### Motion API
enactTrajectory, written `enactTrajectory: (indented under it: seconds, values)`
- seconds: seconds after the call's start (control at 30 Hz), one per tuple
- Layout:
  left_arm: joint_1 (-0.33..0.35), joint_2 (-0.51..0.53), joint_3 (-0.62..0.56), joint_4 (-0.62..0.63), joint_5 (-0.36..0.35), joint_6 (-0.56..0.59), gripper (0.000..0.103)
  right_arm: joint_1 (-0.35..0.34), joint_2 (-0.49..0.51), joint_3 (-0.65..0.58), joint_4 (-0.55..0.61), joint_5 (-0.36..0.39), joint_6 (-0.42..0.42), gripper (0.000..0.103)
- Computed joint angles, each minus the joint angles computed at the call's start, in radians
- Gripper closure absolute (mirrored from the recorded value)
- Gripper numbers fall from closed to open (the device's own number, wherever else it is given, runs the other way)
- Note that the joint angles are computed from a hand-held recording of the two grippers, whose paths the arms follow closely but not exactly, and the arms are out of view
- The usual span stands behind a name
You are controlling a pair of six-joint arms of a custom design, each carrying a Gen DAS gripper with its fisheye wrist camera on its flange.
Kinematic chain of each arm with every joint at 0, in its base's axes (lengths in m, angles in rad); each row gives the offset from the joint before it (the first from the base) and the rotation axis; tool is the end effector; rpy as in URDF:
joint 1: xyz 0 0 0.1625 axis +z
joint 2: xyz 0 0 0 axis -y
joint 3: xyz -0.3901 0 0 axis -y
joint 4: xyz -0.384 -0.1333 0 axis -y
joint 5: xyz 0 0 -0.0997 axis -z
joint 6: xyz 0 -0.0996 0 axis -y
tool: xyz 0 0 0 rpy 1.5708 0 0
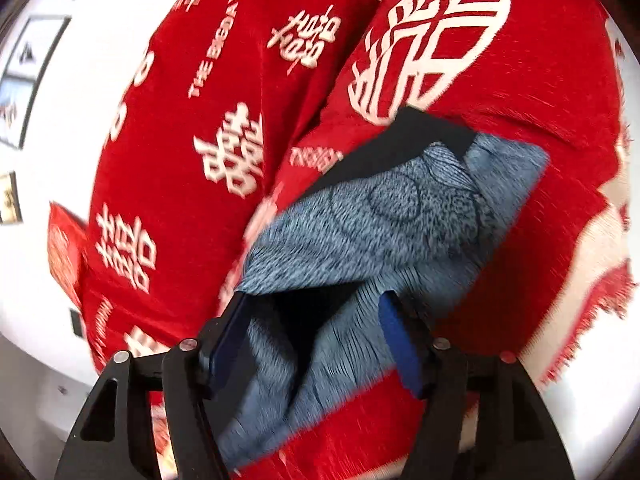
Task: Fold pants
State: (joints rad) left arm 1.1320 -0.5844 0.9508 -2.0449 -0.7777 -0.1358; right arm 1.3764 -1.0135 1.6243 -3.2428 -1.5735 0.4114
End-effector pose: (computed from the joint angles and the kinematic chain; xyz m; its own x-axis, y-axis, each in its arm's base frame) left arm -0.1509 -0.8024 0.1814 -0.7187 0.1048 -0.6873 0.3281 0.9227 -0.2024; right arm 0.0037 -0.6698 0.3118 -0.8612 0.3706 -0.3479 0.4785 0.3605 -0.8006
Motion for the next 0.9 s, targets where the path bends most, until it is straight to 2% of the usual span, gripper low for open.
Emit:
enactTrajectory:
  seconds: [0.03,0.1,0.23,0.3,0.4,0.47,0.5,0.53,0.57,0.6,0.63,0.7,0.77,0.83,0.9]
  values:
    - [0.001,-0.002,0.001,0.0,-0.004,0.003,0.011,-0.022,0.009,-0.012,-0.017,0.044,0.069,0.016]
    - [0.003,-0.006,0.003,-0.003,-0.014,0.004,0.011,-0.044,0.016,-0.008,-0.07,0.115,0.142,0.016]
    - [0.001,-0.005,0.011,-0.016,-0.003,0.01,0.011,-0.028,-0.021,0.055,-0.117,0.069,0.115,0.016]
    - [0.001,-0.005,0.017,-0.026,-0.004,0.018,0.007,-0.027,-0.034,0.096,-0.158,0.047,0.108,0.015]
    - [-0.003,-0.002,0.024,-0.032,0.012,0.025,0.007,-0.04,-0.025,0.083,-0.157,0.032,0.142,0.015]
    - [-0.002,-0.001,0.018,-0.022,0.008,0.017,0.007,-0.055,0.001,0.038,-0.144,0.052,0.14,0.015]
    - [-0.002,0.0,0.013,-0.015,0.006,0.014,0.007,-0.06,0.008,0.017,-0.119,0.066,0.126,0.029]
    - [-0.002,0.001,0.006,-0.003,0.003,0.008,0.007,-0.055,0.013,-0.018,-0.052,0.053,0.099,0.053]
    - [-0.001,0.001,0.001,0.006,0.0,0.002,0.007,-0.039,0.012,-0.046,0.019,-0.002,0.066,0.096]
    - [-0.001,0.001,-0.005,0.013,-0.003,-0.005,0.007,-0.012,0.005,-0.063,0.048,-0.084,0.031,0.095]
    - [-0.002,0.0,-0.01,0.015,-0.009,-0.012,0.007,0.009,-0.006,-0.063,0.036,-0.132,-0.02,0.096]
    - [-0.002,0.002,-0.018,0.011,-0.023,-0.007,0.007,0.081,-0.022,-0.062,-0.018,-0.281,-0.187,0.096]
    - [-0.003,0.014,-0.035,0.017,-0.03,0.009,0.007,0.131,-0.025,-0.067,-0.049,-0.379,-0.323,0.096]
    - [-0.003,0.035,-0.061,0.043,-0.028,0.014,0.007,0.134,-0.017,-0.09,0.017,-0.444,-0.351,0.096]
    - [-0.007,0.044,-0.057,0.035,-0.004,0.03,0.007,0.082,0.001,-0.13,0.169,-0.455,-0.287,0.095]
